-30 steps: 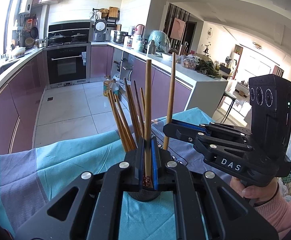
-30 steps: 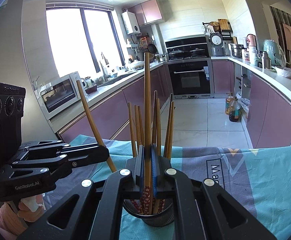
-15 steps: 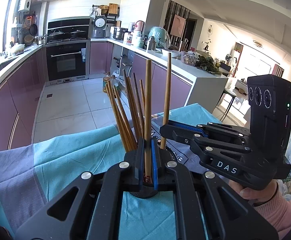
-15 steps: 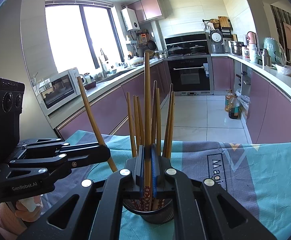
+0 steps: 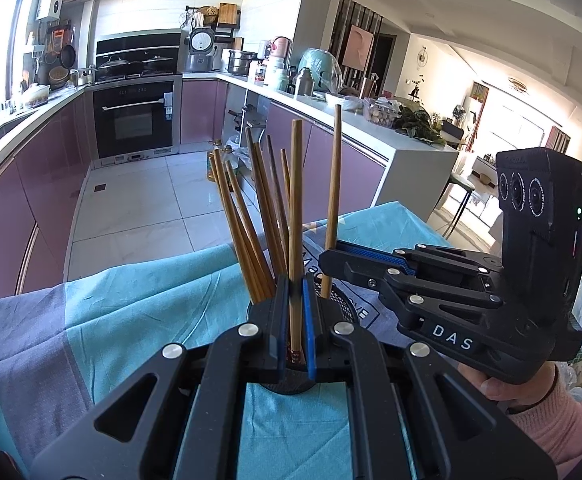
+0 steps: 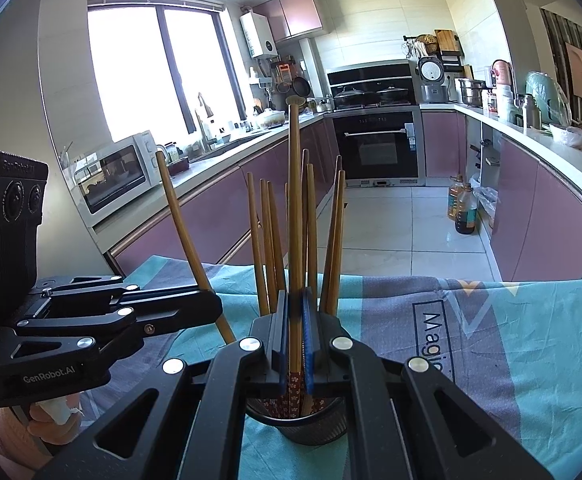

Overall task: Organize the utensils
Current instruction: 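Push the chopsticks down into the cup with both grippers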

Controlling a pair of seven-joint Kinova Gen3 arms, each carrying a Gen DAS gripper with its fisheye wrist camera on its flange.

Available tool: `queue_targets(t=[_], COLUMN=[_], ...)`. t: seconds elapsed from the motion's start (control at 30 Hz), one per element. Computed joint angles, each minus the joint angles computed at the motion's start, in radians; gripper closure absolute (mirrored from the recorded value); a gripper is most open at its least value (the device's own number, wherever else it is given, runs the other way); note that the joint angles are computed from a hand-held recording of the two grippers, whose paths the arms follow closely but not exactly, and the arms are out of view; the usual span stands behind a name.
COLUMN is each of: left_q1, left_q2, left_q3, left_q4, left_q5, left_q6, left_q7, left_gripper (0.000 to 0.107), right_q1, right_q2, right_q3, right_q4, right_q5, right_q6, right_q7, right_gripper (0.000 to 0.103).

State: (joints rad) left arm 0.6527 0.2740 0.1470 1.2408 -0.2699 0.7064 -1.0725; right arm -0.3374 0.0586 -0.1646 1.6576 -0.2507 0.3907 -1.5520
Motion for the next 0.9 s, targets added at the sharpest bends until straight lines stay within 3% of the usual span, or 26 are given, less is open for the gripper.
queue_targets(t=[0.9], left_q1=[-0.001], left_q2=[0.087], left_q3=[-0.033], left_q4=[-0.089], left_q5=[0.008], left_q6=[0.037], left_q7=[0.009], left_gripper=[0.100], right_q1=[-0.001], right_q2=[0.024], right_q3=[-0.003], right_q4=[-0.023], right_q5=[0.011], right_q6=[0.020], right_q7=[0.000], right_gripper=[0.097])
